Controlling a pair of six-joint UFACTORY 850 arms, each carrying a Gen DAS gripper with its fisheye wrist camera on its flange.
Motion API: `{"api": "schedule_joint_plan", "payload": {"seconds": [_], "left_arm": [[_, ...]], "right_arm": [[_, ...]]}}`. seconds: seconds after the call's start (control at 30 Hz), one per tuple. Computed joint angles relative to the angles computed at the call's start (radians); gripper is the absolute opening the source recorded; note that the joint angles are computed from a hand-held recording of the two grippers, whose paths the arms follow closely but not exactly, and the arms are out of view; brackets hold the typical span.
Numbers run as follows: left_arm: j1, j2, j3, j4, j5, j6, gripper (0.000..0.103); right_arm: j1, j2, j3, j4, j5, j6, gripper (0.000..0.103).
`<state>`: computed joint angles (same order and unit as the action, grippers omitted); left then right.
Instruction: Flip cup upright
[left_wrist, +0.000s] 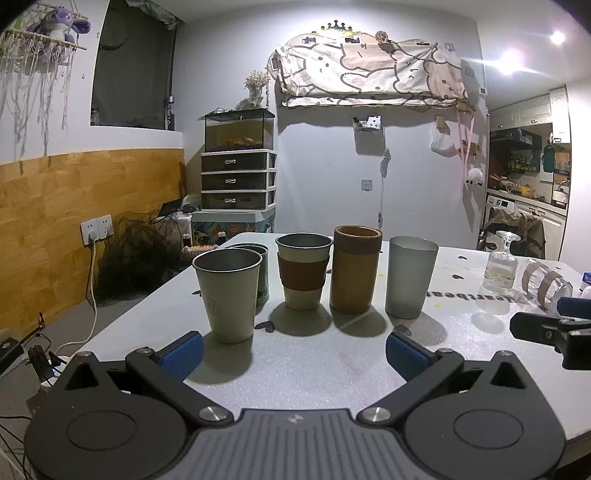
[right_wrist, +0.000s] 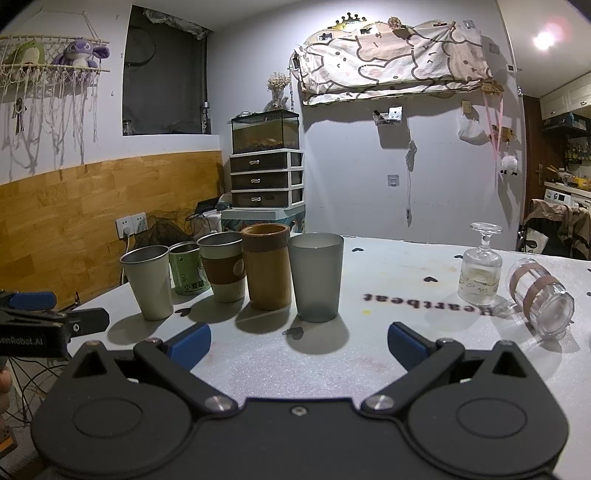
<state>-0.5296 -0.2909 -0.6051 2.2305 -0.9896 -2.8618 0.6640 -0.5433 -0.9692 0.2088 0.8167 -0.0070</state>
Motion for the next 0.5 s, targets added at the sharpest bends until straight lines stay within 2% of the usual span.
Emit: {"api": "schedule_joint_plan", "payload": {"seconds": [0.5], "left_arm": [[0.001, -0.001, 0.0, 0.003, 0.002, -0.002, 0.103]], "right_arm": [[0.002, -0.003, -0.004, -0.004, -0.002, 0.007, 0.103]]}}
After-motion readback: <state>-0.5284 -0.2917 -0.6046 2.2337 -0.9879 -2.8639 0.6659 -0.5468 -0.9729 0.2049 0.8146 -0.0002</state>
